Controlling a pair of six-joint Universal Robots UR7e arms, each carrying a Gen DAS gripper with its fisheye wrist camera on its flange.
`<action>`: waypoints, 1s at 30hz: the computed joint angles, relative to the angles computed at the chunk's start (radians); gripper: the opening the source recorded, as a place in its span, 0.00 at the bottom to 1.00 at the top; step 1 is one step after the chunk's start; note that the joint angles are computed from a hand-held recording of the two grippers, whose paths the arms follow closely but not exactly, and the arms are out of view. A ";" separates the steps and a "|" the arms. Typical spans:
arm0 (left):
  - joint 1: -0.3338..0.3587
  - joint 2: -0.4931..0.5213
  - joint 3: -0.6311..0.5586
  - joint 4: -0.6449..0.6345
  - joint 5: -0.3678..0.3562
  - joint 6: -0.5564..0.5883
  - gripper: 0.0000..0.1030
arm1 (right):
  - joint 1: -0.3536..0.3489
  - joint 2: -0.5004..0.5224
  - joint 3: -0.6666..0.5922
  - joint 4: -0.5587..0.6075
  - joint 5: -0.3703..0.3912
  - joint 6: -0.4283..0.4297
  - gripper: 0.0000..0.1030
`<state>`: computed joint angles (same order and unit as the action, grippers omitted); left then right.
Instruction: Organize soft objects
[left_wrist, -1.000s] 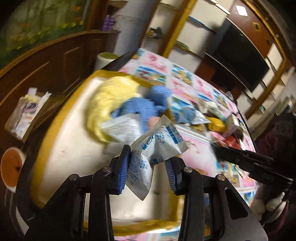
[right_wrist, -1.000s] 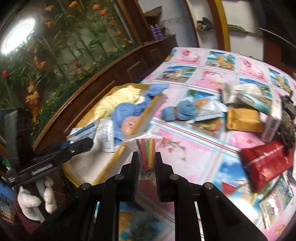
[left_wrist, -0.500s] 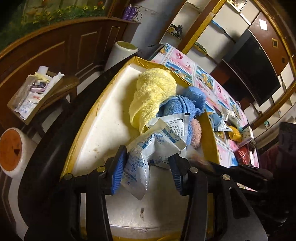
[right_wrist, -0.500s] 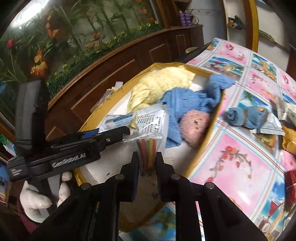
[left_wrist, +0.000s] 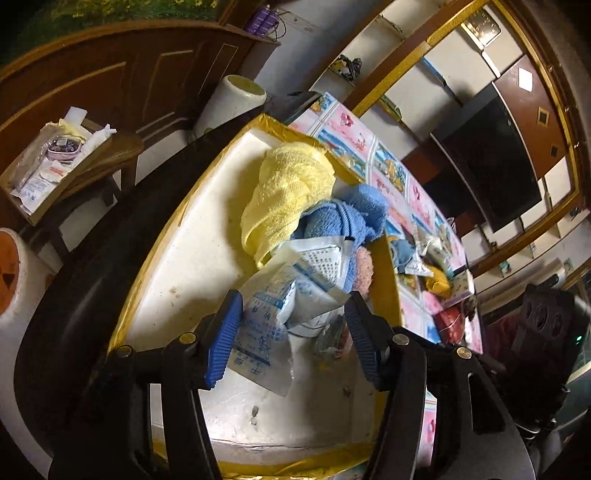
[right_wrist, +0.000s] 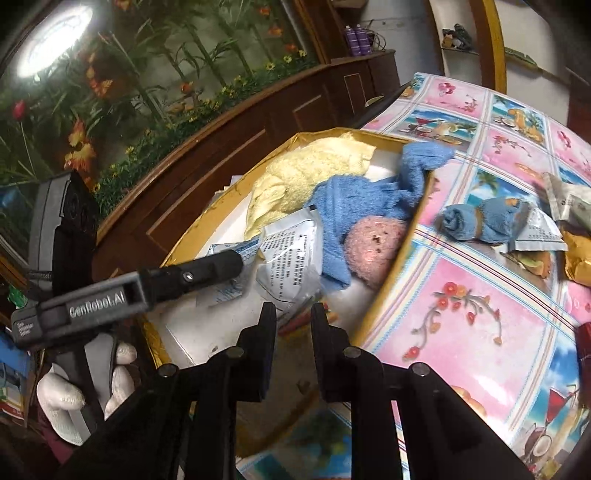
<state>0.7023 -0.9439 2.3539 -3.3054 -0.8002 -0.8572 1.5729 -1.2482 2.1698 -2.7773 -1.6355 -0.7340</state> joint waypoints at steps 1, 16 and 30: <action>-0.010 -0.001 0.005 -0.009 0.016 -0.006 0.56 | -0.013 -0.015 0.003 0.007 0.017 -0.004 0.17; -0.135 0.084 -0.083 0.001 0.066 0.101 0.56 | -0.346 -0.276 0.000 0.003 0.172 0.016 0.18; -0.167 0.185 -0.208 0.155 -0.026 0.154 0.56 | -0.405 -0.201 -0.168 -0.211 0.069 0.145 0.19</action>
<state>0.5352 -0.7592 2.1457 -3.1506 -0.8258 -0.7029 1.1677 -1.4490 2.0017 -2.9880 -1.5664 -0.5894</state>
